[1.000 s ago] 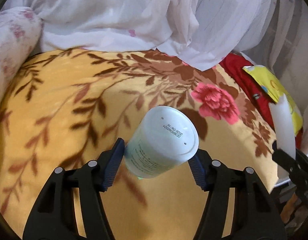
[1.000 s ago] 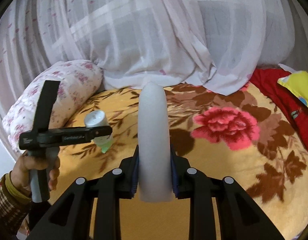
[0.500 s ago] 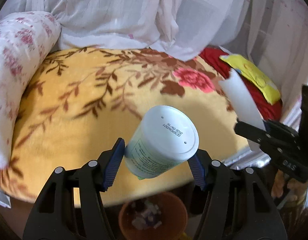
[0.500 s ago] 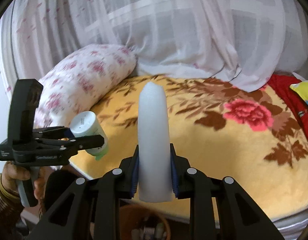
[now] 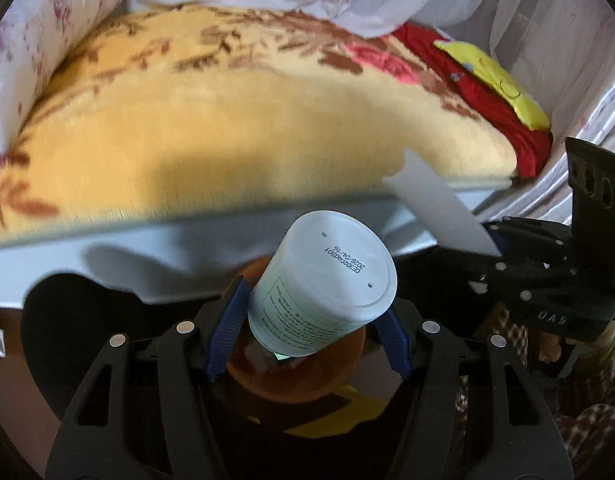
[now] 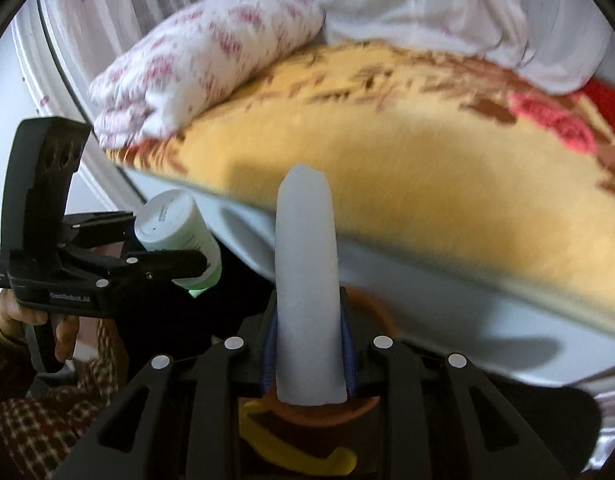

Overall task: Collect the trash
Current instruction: 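Carry the stick and bottle over the orange bin and open both tools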

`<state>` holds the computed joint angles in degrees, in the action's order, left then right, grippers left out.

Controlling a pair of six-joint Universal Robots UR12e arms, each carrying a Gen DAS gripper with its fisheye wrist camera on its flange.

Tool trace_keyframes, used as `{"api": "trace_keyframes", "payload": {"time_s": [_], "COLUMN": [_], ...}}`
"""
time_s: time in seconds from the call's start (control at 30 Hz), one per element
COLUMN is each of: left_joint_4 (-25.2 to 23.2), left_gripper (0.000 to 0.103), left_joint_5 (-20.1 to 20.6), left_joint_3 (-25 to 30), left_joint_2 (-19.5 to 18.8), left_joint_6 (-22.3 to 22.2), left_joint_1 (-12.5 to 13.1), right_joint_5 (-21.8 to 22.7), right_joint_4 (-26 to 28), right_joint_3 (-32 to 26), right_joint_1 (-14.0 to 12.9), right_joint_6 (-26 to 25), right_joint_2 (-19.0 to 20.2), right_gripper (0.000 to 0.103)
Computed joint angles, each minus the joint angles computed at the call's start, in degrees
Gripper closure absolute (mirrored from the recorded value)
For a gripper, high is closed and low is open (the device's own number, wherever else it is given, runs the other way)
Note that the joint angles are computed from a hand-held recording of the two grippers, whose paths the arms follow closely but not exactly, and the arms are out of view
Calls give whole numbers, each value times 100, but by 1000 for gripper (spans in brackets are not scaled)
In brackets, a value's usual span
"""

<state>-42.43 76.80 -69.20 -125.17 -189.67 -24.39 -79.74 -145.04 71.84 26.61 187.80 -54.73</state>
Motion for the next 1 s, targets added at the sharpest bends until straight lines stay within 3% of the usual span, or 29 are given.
{"api": "trace_keyframes", "payload": {"time_s": [0.37, 0.4, 0.43, 0.5, 0.7, 1.0], "left_joint_4": [-310, -360, -402, -544, -463, 59], "left_gripper": [43, 43, 43, 33, 14, 13], "left_joint_5": [16, 50, 72, 121, 1222, 1546], "left_joint_3": [-3, 17, 34, 99, 162, 131], "left_joint_2": [-54, -58, -63, -76, -2, 75], "left_joint_6": [-98, -105, -116, -188, -747, -767], "left_joint_1": [-51, -60, -63, -73, -175, -219], "right_joint_5": [252, 279, 281, 236, -372, -591], "right_joint_4": [604, 687, 715, 694, 296, -145], "right_joint_3": [-36, -56, -61, -56, 44, 138], "right_joint_1": [30, 28, 27, 29, 42, -31], "right_joint_6": [89, 104, 126, 216, 300, 413], "right_joint_2": [73, 82, 86, 80, -22, -125], "right_gripper": [73, 67, 54, 48, 39, 37]}}
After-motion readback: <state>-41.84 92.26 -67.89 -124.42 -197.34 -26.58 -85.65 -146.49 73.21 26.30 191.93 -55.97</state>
